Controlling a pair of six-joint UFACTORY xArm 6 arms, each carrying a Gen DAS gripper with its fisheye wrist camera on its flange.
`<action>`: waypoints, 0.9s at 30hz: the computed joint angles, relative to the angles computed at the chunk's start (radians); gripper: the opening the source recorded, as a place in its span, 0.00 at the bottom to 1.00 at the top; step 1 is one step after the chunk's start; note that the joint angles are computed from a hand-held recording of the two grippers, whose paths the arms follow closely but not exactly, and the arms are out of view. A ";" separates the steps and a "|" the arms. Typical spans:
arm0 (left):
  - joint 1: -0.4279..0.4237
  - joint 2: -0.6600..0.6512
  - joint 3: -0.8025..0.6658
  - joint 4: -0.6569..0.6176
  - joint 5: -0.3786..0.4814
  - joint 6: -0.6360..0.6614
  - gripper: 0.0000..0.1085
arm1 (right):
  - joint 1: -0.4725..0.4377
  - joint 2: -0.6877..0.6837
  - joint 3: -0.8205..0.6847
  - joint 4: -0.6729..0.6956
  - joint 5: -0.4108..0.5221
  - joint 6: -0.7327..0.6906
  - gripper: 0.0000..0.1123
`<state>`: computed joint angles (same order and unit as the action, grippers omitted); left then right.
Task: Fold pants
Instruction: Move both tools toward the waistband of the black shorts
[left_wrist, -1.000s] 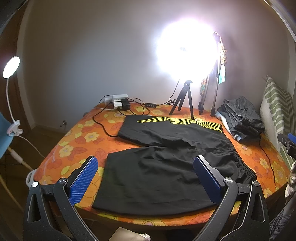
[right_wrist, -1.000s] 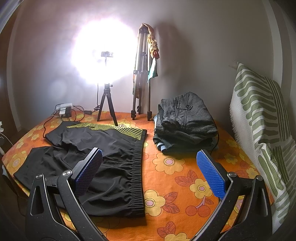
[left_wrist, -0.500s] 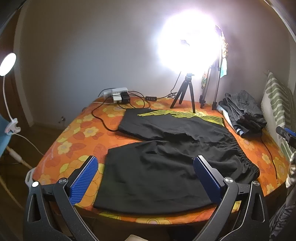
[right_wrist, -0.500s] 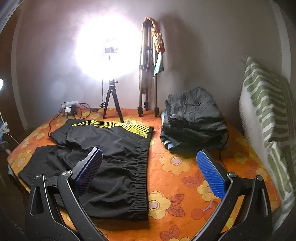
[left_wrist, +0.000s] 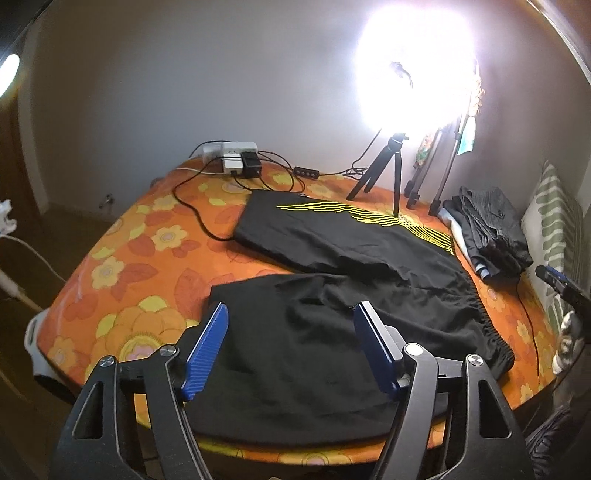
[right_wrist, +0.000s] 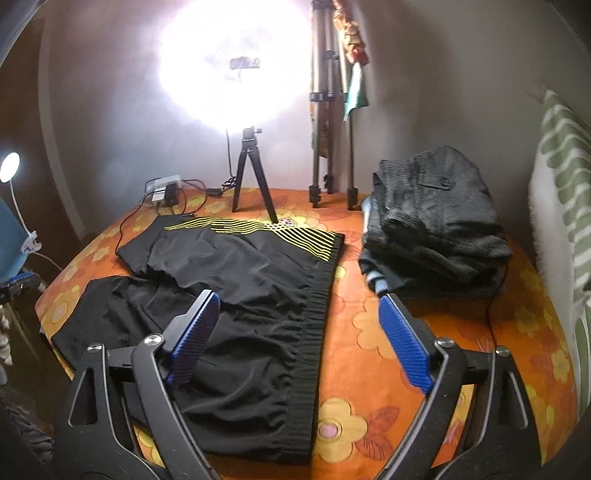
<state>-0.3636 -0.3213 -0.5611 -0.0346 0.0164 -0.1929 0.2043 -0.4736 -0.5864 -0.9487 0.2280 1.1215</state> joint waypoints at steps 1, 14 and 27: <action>0.005 0.019 -0.021 0.022 0.003 0.000 0.64 | -0.012 0.024 -0.017 -0.002 -0.013 -0.010 0.80; 0.029 0.428 -0.486 -0.443 0.141 0.469 0.60 | -0.049 0.350 -0.260 1.114 -0.128 -1.118 0.69; 0.103 0.918 -1.122 -0.301 0.407 0.363 0.60 | -0.125 0.938 -1.029 1.176 0.421 -1.411 0.60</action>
